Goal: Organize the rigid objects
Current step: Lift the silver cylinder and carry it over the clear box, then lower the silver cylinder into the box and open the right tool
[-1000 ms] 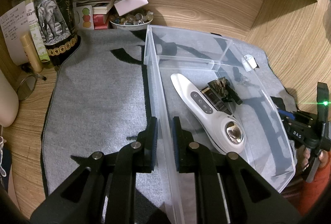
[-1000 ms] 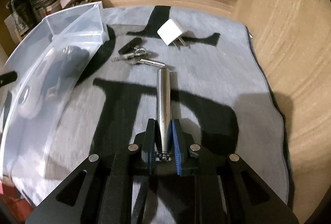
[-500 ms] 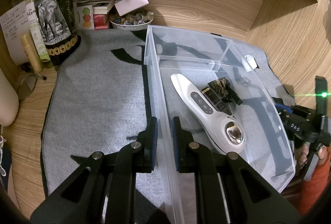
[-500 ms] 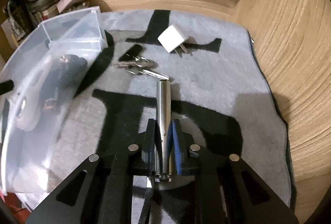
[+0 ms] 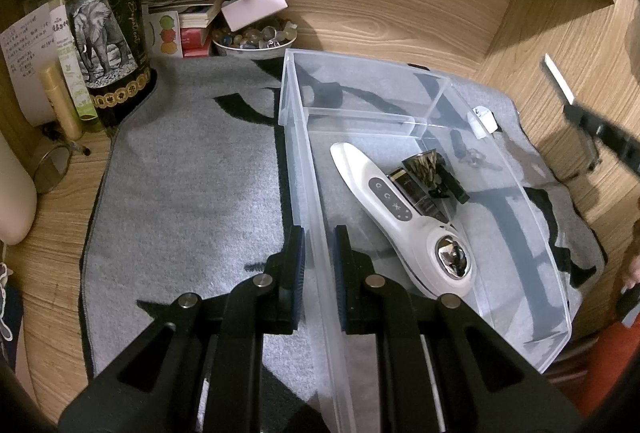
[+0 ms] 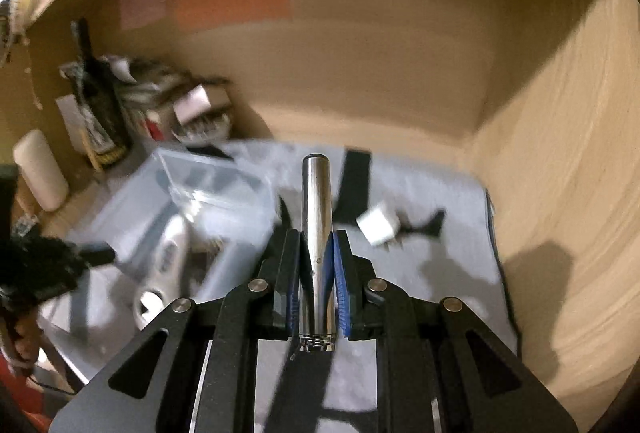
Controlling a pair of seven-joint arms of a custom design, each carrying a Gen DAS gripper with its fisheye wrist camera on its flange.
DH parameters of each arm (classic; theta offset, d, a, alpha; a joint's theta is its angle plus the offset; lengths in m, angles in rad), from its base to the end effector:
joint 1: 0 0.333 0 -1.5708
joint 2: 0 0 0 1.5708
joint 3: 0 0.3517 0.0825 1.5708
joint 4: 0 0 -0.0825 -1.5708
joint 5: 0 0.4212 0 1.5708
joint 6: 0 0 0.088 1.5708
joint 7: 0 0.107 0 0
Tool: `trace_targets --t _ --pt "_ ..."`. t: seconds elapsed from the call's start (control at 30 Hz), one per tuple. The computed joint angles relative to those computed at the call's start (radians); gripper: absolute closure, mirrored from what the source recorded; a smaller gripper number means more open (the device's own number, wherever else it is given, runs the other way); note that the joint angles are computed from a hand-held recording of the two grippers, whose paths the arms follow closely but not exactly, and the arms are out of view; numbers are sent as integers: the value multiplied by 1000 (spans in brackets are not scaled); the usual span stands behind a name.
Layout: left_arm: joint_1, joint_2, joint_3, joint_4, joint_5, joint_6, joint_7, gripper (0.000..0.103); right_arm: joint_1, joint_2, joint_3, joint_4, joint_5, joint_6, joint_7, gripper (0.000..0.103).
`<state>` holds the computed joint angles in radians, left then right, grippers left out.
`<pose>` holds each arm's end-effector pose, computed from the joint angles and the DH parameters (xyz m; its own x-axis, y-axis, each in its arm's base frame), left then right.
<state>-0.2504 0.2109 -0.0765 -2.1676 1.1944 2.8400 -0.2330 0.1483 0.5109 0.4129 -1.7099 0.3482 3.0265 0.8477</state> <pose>0.5602 -0.2402 0.3339 0.3221 -0.9278 0.1884 -0.7018 -0.3675 -0.6102 0.6847 0.3366 0.4171 0.7074 -0.7038 0.0651 -0.4167 -0.4896 -0.7659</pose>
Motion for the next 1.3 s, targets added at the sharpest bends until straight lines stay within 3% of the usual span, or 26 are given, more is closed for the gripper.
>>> trace_targets --t 0.3,0.4,0.53,0.67,0.87,1.0,1.3 --pt "0 0 1 0 1 2 -1 90 -159 7 270 -2 84 56 -198 89" --pt "-1 0 1 0 1 1 0 90 -186 20 330 3 101 52 -251 89" --pt "-1 1 1 1 1 2 -2 90 -183 30 349 7 117 32 -298 89" --pt "0 1 1 0 2 3 -1 90 -95 31 257 26 111 -15 -294 89" --pt "0 1 2 1 3 4 -3 90 116 54 4 86 34 -115 -175 89" --pt "-1 2 2 3 3 6 -6 90 199 80 -102 115 -39 -166 -93 89" --pt "0 1 3 1 7 9 -10 90 260 126 -182 168 -163 -260 3 89"
